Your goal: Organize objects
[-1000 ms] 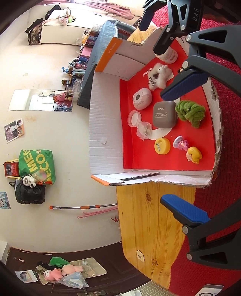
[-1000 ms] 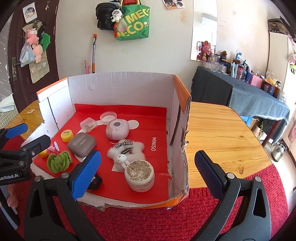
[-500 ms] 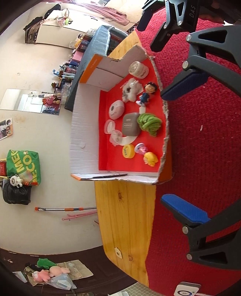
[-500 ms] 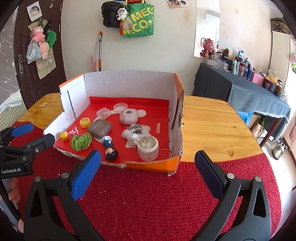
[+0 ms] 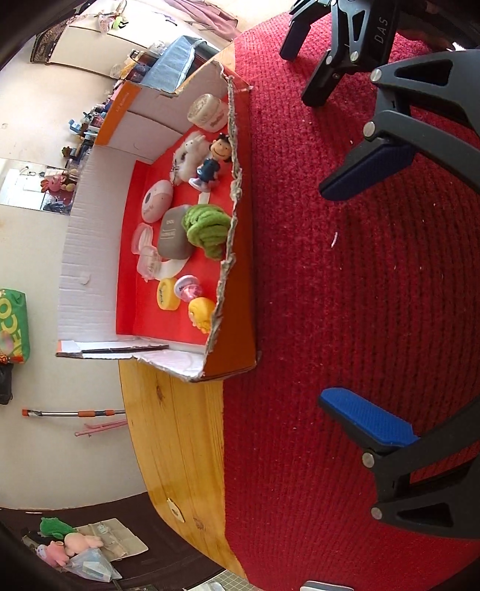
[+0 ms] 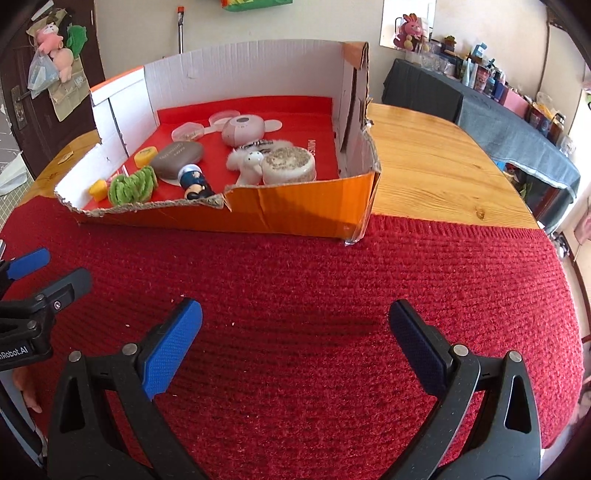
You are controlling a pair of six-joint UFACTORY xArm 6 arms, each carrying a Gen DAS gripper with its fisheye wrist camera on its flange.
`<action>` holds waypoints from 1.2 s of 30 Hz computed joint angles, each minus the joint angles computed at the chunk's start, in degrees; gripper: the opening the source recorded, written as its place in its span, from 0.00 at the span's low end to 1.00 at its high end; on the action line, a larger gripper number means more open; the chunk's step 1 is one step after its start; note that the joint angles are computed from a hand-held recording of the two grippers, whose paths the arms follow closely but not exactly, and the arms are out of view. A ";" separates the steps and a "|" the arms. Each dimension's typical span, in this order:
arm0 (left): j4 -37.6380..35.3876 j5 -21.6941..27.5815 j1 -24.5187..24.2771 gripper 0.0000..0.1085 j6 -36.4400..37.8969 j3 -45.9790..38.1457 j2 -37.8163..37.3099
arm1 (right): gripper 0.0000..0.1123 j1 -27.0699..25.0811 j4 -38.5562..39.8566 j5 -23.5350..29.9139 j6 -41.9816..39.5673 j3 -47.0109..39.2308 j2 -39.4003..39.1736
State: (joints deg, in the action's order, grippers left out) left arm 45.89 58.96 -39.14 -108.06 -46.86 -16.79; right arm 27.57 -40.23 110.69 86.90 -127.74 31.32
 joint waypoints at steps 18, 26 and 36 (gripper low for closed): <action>-2.40 3.01 0.02 0.95 2.32 -2.94 2.75 | 0.92 0.23 0.49 1.00 0.74 -0.76 0.46; -2.17 3.13 0.00 0.95 2.22 -3.02 2.89 | 0.92 0.22 0.52 0.95 0.70 -0.55 0.33; -1.83 3.61 -0.21 0.95 2.04 -3.41 3.21 | 0.92 0.22 0.52 1.03 0.62 -0.65 0.37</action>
State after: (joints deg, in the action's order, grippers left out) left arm 44.06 62.56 -39.35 -106.02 -50.26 -13.58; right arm 27.79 -39.70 111.72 87.52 -128.39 31.69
